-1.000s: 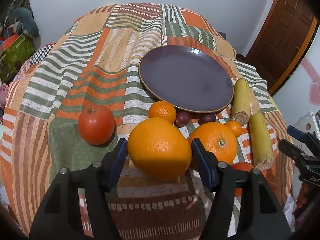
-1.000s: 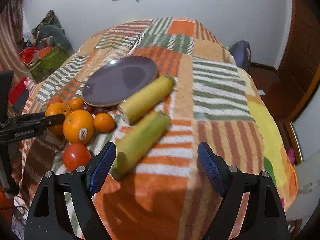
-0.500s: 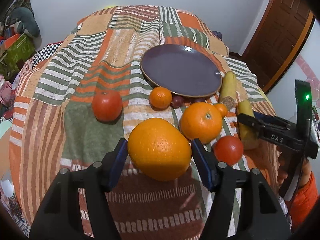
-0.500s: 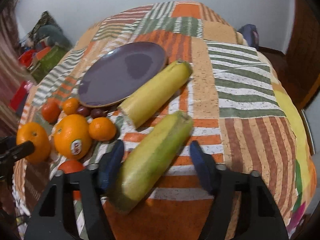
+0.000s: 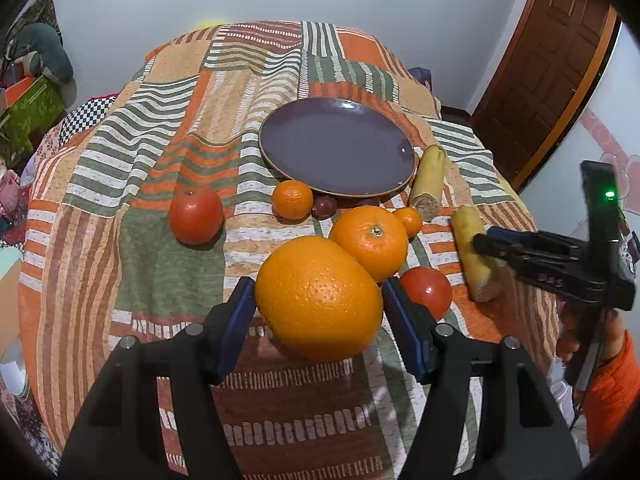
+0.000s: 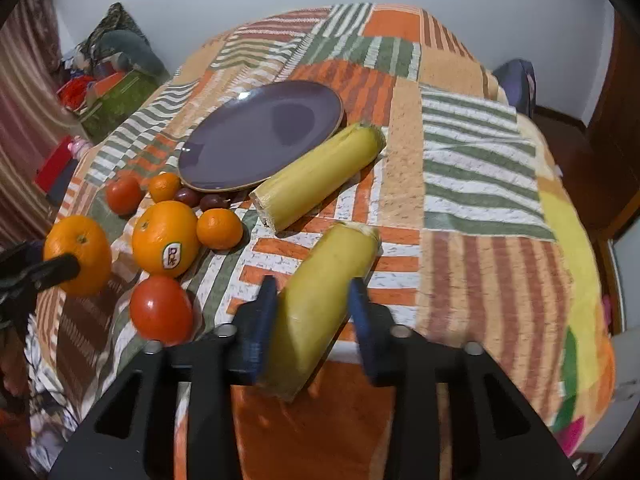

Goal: Organize fruits
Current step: 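Close the right gripper on the corn cob and lift it, then carry the corn cob over the purple plate with the right gripper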

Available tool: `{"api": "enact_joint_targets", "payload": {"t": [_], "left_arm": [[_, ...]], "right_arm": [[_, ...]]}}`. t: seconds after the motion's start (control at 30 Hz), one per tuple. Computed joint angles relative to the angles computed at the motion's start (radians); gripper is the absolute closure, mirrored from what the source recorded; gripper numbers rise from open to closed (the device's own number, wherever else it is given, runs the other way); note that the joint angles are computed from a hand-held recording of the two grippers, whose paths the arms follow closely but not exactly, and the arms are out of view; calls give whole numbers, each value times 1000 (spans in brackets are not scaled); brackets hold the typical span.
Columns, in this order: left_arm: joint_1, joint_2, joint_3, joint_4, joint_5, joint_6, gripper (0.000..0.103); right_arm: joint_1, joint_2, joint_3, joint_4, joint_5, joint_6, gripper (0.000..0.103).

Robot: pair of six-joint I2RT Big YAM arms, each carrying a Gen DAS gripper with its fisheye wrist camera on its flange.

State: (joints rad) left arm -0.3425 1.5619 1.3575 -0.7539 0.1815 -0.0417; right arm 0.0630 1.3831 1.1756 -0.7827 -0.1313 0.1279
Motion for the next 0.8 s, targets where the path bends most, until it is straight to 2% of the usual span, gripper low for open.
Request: {"api": "enact_joint_targets", "payload": {"t": [0.1,0.2,0.23,0.3,0.47,0.8], "left_arm": [[0,-8,-3,0,4,-5,39],[-1,-13,-4,1,-3,-2,39],[-1,-13,-2,1,-7,-3,39],[-2,-13,0,4,-13,-6,39],[-3,-7,11,6,-16,-14,39],[-9,14,50,27,-26,-13,39]], "right_arm": [[17,13,-5,17,12,21,54],[14,37,-9,33,-32,54,51],[24,35,-16,50,0,58,51],[36,27,-24,63,33,54,55],[19,-2,-46,87,43,74,68],[-3,-65,-53,101,75,48,68]]}}
